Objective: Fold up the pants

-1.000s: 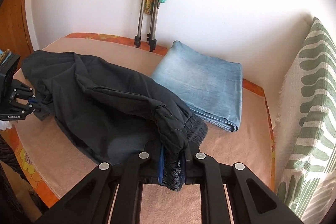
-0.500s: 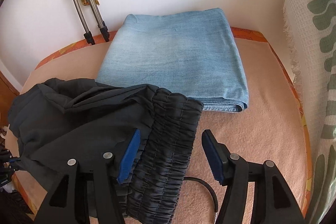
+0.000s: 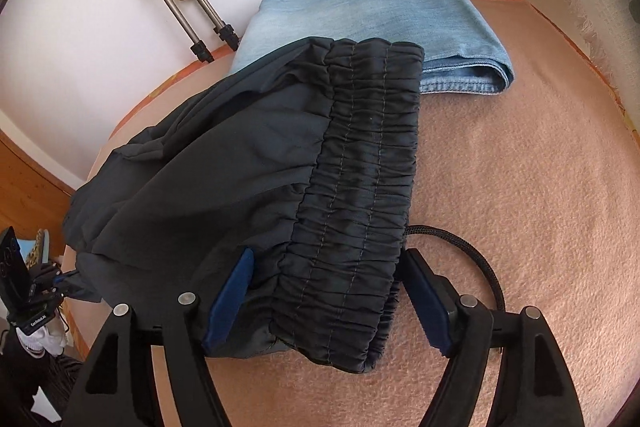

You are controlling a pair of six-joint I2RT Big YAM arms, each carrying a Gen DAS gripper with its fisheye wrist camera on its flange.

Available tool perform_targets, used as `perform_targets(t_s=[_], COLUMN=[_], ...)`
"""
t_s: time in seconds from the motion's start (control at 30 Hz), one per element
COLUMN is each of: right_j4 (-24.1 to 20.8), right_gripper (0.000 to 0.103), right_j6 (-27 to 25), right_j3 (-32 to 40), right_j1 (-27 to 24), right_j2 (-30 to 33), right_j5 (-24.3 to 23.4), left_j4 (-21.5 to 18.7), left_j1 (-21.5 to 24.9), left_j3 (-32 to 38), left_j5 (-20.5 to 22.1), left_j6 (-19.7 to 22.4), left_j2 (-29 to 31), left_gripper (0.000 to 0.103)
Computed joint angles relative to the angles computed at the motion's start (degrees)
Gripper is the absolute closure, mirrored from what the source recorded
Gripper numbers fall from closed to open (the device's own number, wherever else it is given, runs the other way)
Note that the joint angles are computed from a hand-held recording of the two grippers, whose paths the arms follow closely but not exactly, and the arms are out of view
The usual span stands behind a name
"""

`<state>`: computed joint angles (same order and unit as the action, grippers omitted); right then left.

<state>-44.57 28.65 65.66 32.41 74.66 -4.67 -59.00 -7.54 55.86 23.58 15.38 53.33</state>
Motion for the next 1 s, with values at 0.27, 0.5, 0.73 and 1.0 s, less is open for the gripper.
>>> perform_targets(t_s=[0.27, 0.5, 0.73, 1.0], right_j4=[-8.6, -26.5, -33.2, -29.4], right_gripper=[0.092, 0.094, 0.085, 0.055], right_j6=[-1.9, -7.4, -6.3, -3.0], right_j3=[7.4, 17.8, 14.3, 11.5], right_j1=[3.3, 4.7, 5.4, 5.5], right_j2=[1.5, 1.2, 1.7, -3.8], right_j5=[6.4, 15.8, 18.6, 23.0], left_j4=[-0.8, -4.1, -7.8, -12.5], left_j1=[0.1, -3.3, -9.3, -3.0], left_j3=[0.5, 0.1, -2.6, -0.4], left_j5=[1.4, 5.3, 2.6, 7.2], left_j6=[0.2, 0.1, 1.3, 4.3], left_j2=[-1.6, -3.4, -3.6, -5.0], left_gripper=[0.097, 0.097, 0.096, 0.09])
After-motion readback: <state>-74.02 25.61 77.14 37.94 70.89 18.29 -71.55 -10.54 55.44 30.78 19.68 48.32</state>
